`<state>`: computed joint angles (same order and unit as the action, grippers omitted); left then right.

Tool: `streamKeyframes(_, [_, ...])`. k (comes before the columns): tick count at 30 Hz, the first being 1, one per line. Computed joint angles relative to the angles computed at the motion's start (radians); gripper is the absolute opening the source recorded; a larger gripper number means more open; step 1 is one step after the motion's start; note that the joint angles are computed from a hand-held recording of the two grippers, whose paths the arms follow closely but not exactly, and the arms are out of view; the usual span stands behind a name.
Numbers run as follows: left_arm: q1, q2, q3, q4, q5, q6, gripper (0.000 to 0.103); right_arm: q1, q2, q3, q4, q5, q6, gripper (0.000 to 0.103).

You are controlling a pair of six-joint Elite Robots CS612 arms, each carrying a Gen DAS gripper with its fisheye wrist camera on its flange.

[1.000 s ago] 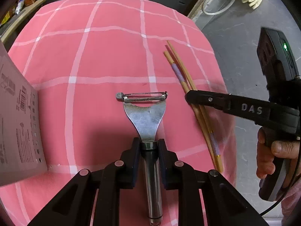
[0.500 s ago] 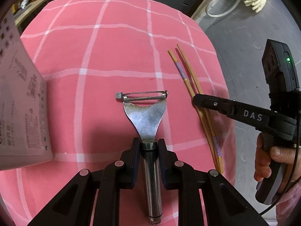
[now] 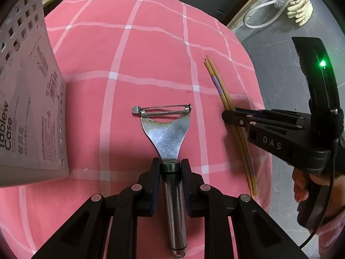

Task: Organize utensils
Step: 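Hold the peeler with the left gripper while the right gripper gathers both chopsticks, then lift the peeler and chopsticks with both grippers toward the white caddy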

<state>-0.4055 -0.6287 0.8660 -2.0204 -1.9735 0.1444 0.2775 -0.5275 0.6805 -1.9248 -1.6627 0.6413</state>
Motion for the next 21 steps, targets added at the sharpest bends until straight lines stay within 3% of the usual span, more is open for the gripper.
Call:
streamKeyframes(2, [0.000, 0.001, -0.001, 0.002, 0.000, 0.003, 0.018, -0.004, -0.001, -0.002, -0.002, 0.015, -0.015, 0.011])
streamKeyframes(13, [0.000, 0.000, -0.002, 0.000, -0.013, 0.026, 0.018, -0.033, -0.137, 0.318, -0.417, 0.153, 0.233, 0.006])
streamKeyframes(17, [0.002, -0.004, 0.003, 0.001, -0.016, 0.037, 0.018, -0.028, -0.156, 0.370, -0.489, 0.154, 0.283, 0.006])
streamKeyframes(21, [0.004, -0.013, 0.013, -0.013, -0.028, 0.043, 0.018, -0.023, -0.191, 0.464, -0.663, 0.130, 0.347, 0.006])
